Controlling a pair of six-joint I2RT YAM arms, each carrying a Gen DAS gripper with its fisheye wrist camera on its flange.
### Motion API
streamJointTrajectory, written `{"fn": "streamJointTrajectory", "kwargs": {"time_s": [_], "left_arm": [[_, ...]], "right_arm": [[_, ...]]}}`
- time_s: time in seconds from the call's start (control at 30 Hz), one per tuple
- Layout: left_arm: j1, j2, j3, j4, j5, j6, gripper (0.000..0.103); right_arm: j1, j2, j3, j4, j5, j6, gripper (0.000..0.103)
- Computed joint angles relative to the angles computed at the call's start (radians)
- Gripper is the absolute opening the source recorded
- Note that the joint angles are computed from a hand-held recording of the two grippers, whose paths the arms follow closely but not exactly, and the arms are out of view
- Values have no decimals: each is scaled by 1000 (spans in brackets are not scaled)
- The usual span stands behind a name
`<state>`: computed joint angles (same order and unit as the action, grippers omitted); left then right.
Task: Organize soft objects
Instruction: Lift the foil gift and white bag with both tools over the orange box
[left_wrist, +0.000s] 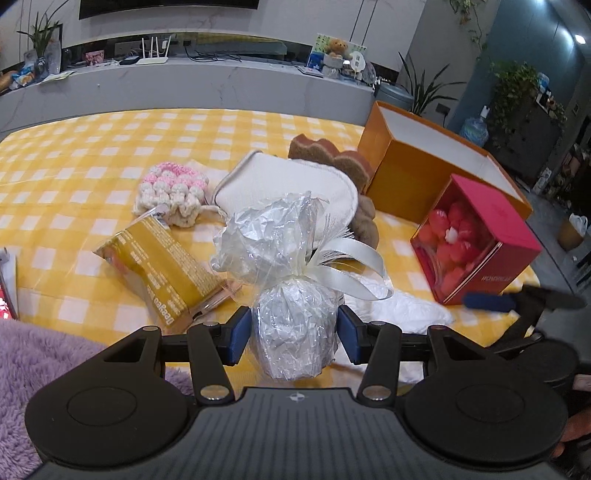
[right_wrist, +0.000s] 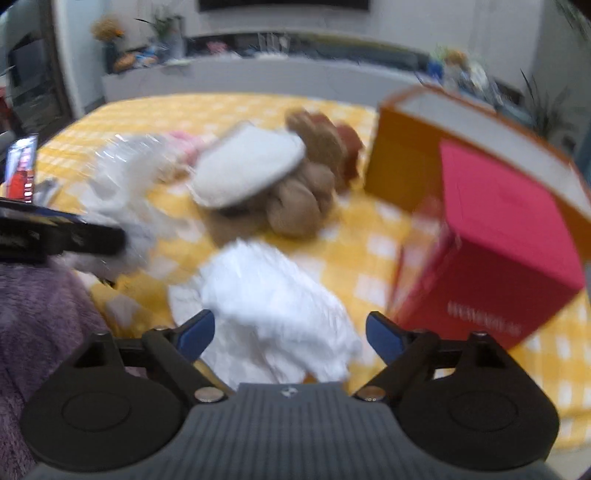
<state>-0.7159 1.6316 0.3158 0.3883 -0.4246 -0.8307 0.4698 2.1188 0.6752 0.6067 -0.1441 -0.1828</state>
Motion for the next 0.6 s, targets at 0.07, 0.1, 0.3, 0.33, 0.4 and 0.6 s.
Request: {"fn": "streamJointTrajectory", "kwargs": {"time_s": [0.07, 0.1, 0.3, 0.33, 0.4, 0.6], "left_arm": [[7, 24, 2, 21, 9, 1, 57], [7, 40, 0, 37, 11, -3, 57], [33, 89, -13, 98, 44, -15, 58], [38, 98, -13, 109, 49, -13, 57], [44, 109, -13, 126, 54, -4, 57], [65, 148, -2, 157, 78, 16, 58]], "right_arm": [[24, 14, 6, 21, -8, -36, 93], [38, 28, 10, 34, -14, -56, 97], [112, 151, 59, 90, 36, -206, 97], [112, 173, 80, 81, 42, -208, 97], [92, 207, 139, 16, 25, -165, 97], [27, 241, 176, 5, -58, -74, 86]]}}
